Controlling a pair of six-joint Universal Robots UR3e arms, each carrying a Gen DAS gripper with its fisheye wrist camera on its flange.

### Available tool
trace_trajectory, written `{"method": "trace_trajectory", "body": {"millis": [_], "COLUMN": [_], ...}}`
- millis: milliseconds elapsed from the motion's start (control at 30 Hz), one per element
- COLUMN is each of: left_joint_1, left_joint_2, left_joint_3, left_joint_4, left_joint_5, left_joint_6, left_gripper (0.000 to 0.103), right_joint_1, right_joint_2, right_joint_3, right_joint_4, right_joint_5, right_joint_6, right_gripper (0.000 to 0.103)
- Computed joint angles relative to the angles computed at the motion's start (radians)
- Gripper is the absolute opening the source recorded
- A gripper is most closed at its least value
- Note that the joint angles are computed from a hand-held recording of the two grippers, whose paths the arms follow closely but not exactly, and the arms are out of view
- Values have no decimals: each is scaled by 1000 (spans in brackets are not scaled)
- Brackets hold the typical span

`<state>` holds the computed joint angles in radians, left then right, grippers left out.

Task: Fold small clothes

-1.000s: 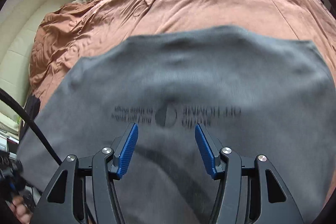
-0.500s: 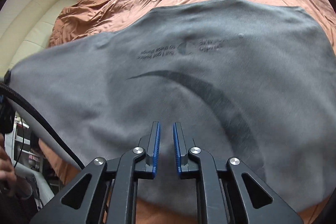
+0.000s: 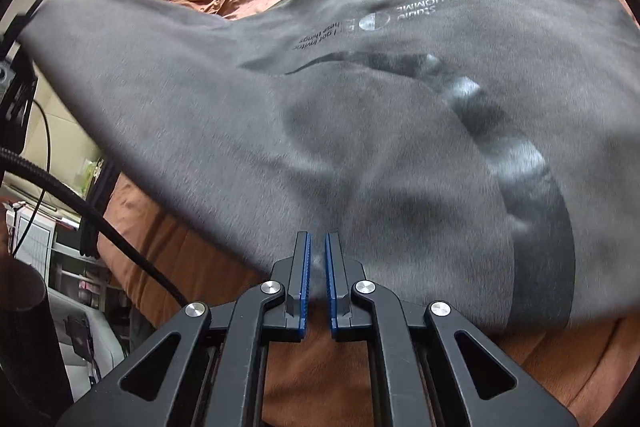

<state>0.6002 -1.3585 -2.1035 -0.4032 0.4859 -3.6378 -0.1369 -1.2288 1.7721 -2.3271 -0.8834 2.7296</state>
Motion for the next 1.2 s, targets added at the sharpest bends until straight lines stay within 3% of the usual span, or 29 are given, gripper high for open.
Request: {"method": "trace_trajectory", "body": {"millis": [433, 467, 533, 567, 600, 833, 1200], "left_joint_1": [-265, -287, -334, -356, -378, -520, -699], "left_joint_2": [-230, -251, -298, -319, -342, -493, -705], "left_joint_3": [297, 321, 375, 403, 433, 613, 870], "left_joint_4": [64, 69, 71, 68, 62, 22, -60], "left_joint_5": [131, 141, 160, 170, 181, 254, 335], "left_joint_6": [-99, -107, -120, -123, -125, -139, -146], "left_gripper": [8, 8, 8, 8, 8, 8, 8], "right_joint_1": [-235, -256, -301, -324, -356, -531, -676], "right_joint_2": [-211, -222, -263, -280, -302, -409, -488], "right_joint_3": [125, 129, 166, 182, 200, 246, 250], "right_joint_4": [141, 154, 127, 115, 122, 332, 530], "right_joint_5": [149, 160, 170, 178, 201, 253, 237], "right_joint_6": [-144, -159, -167, -172, -194, -401, -528], "right_gripper": [7, 13, 39, 63, 71, 71, 71]}}
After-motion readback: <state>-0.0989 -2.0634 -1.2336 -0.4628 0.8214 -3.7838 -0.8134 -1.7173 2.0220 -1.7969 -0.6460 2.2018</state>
